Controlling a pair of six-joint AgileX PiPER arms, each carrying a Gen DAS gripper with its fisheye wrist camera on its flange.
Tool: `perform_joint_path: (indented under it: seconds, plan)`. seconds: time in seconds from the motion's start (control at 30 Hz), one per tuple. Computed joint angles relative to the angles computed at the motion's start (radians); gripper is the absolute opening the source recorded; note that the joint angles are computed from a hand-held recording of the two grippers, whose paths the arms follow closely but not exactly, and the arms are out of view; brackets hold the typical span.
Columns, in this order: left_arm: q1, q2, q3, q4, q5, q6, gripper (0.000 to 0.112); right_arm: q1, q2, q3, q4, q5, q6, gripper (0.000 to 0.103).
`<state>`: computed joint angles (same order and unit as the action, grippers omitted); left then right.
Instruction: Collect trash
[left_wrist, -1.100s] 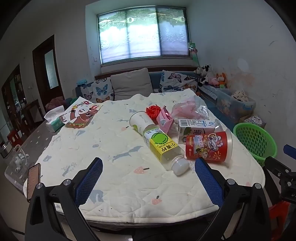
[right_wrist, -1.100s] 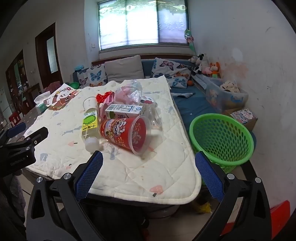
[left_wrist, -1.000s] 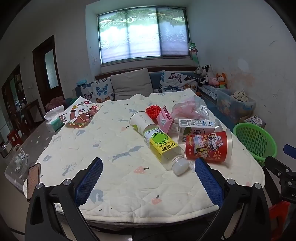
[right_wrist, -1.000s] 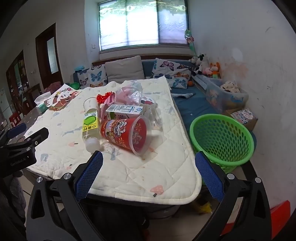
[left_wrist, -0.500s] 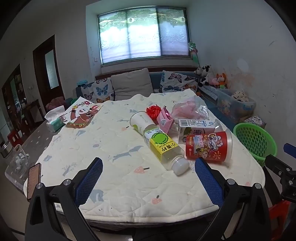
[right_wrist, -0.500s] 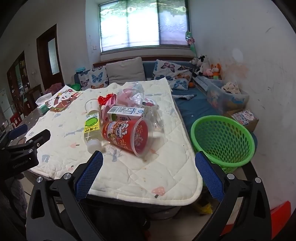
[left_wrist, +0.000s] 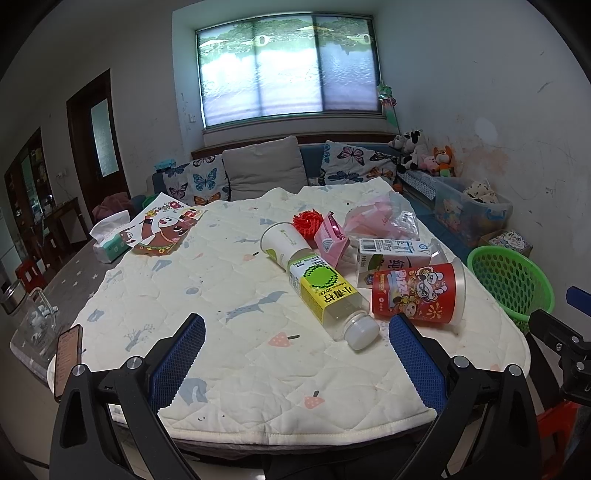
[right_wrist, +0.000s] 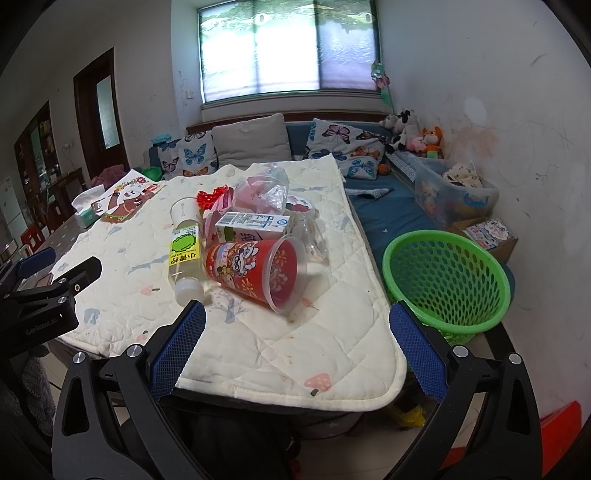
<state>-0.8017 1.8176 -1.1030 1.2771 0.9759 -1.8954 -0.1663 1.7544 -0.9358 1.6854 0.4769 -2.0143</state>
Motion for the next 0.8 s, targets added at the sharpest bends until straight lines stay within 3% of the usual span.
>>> perform_joint_path:
  seconds: [0.8]
  plan:
    - [0.035,0.0,0.02,0.021,-0.033,-0.011,0.097,0.003,0.044,-0.027,-0.007,0.004,0.007,0.099]
